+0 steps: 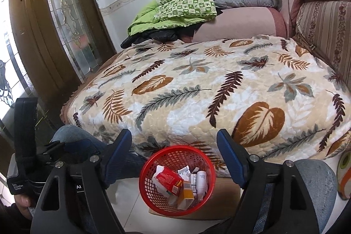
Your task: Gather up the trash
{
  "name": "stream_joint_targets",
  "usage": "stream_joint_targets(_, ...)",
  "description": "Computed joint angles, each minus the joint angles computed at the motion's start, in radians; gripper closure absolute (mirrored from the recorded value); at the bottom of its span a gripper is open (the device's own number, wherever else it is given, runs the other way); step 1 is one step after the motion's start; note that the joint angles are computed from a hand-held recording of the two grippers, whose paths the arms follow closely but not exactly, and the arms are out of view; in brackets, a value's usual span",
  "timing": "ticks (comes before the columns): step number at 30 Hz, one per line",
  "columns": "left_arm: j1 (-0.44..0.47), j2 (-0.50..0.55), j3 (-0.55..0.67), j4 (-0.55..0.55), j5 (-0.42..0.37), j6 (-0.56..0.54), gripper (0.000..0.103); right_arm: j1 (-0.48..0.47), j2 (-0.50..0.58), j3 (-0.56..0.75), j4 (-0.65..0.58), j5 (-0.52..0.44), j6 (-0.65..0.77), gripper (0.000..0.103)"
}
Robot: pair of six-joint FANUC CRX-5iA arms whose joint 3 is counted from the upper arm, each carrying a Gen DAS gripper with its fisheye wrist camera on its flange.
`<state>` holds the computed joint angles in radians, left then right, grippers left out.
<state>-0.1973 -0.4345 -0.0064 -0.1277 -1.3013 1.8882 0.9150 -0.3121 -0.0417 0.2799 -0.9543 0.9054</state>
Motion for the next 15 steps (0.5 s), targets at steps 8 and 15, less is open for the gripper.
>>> stream_joint_targets(8,-0.032,0.011,0.025,-0.042,-0.035,0.022,0.011,-0.004,-0.001,0.000,0.004,-0.013,-0.017,0.024)
stream_joint_targets(15,-0.051,0.017,0.038,-0.060,-0.051,0.034,0.011,0.006,-0.006,-0.012,0.029,-0.027,-0.033,0.024)
